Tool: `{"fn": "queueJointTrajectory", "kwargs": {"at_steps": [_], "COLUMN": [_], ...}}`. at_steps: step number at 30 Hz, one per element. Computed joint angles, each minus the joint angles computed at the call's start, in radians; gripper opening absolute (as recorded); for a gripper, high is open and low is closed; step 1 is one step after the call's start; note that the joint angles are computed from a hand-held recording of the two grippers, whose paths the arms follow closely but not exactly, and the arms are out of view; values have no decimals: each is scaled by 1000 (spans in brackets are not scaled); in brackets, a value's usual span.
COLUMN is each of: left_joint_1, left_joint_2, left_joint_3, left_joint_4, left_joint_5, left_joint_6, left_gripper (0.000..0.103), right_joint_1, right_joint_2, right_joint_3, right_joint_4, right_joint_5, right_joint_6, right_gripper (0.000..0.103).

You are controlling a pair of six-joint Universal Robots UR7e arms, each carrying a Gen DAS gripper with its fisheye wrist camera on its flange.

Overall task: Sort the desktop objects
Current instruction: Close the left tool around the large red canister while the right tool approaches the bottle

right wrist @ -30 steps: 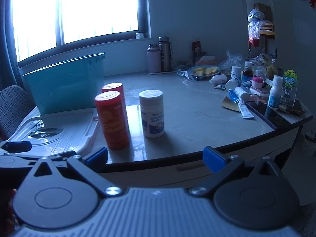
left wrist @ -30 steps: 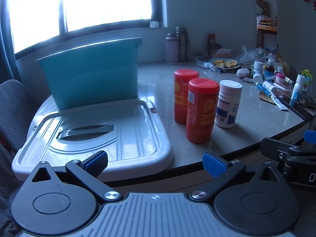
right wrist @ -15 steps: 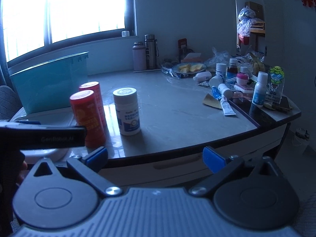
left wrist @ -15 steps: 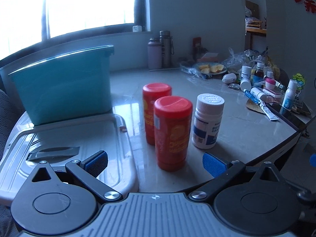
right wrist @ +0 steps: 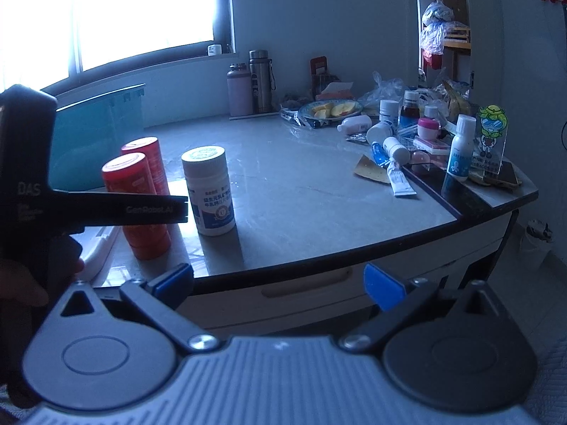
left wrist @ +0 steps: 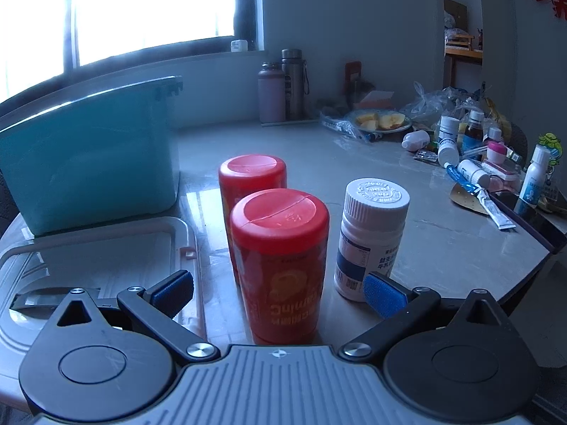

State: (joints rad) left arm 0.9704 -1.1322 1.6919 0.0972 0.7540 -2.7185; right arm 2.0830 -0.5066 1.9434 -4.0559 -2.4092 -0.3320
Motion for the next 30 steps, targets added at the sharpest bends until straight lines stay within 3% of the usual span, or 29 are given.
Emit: {"fn": "queueJointTrajectory", "kwargs": {"at_steps": [6,7,8,9,17,30], "left_joint_1": [20,22,23,22,27,-9], "left_joint_2": [38,35,37,41,15,-129], "left_joint_3": [-35,-28,-29,-34,-23,39], "left_joint_4": [-23,-46,-50,-45,-44,-19], "left_joint_5": [5,9,6,0,0,-47], "left_joint_6": [18,34,42,45,31,49], "left_gripper": [101,89,54,50,50,50], "right_joint_1": [-15,-17,-20,-22,-21,12], "right_joint_2": [-3,-4,-7,-9,-5,20], "right_joint_3": [-5,-5,-4,-4,-18,-62], "right_joint_4": [13,17,21,26,27,41], "right_joint_5": [3,3,5,6,24,66], "right_joint_6": [1,3,8,13,-8,-9], "right_gripper": [103,103,103,103,103,103]}}
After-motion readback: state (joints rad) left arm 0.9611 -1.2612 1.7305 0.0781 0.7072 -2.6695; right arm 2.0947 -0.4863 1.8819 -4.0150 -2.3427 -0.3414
